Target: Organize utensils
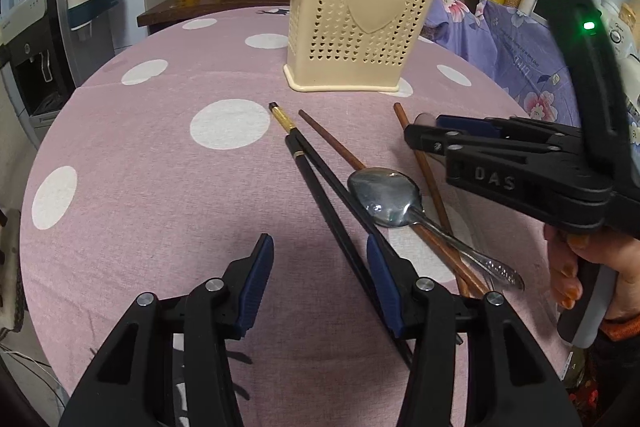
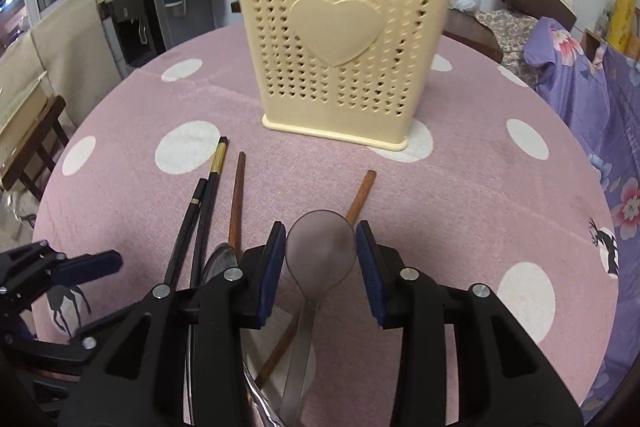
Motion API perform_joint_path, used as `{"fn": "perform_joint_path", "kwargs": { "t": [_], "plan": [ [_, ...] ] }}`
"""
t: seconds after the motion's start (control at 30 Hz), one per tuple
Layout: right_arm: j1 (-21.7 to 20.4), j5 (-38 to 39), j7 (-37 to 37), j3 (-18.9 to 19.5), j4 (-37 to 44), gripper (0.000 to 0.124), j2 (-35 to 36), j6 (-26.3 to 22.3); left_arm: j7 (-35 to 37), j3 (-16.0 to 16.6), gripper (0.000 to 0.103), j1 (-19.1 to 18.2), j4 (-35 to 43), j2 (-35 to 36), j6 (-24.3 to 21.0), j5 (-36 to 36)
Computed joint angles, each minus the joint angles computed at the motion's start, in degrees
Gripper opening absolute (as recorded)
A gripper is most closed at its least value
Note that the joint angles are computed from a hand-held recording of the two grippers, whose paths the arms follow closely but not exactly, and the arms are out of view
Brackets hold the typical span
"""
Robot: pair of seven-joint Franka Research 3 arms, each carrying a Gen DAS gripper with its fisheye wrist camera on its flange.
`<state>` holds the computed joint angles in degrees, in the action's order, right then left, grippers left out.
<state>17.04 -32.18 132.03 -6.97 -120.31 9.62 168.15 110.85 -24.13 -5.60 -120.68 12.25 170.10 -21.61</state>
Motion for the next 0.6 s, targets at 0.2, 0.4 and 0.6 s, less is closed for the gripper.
{"fn": "perform_joint_path", "kwargs": {
  "t": [0.2,0.4,0.6],
  "plan": [
    [-0.14,-6.83,7.75,-0.98,-2.82,0.037,-3.37,1.82,-11.06,6.15,0.039,-5.78,1.39,1.19,-0.83,12.59],
    [-2.77,-13.46,14.44,0.86,-3.79,0.037,-5.26,2.23,-21.40,9.07,0.027,-7.83,6.73,4.10,-5.04,24.17],
    [-5.19,-16.58,17.83,2.86,-4.97,0.037,-7.08,2.49,-24.01,8.06,0.017,-6.47,18.33,10.69,-13.71,24.47]
  ]
}}
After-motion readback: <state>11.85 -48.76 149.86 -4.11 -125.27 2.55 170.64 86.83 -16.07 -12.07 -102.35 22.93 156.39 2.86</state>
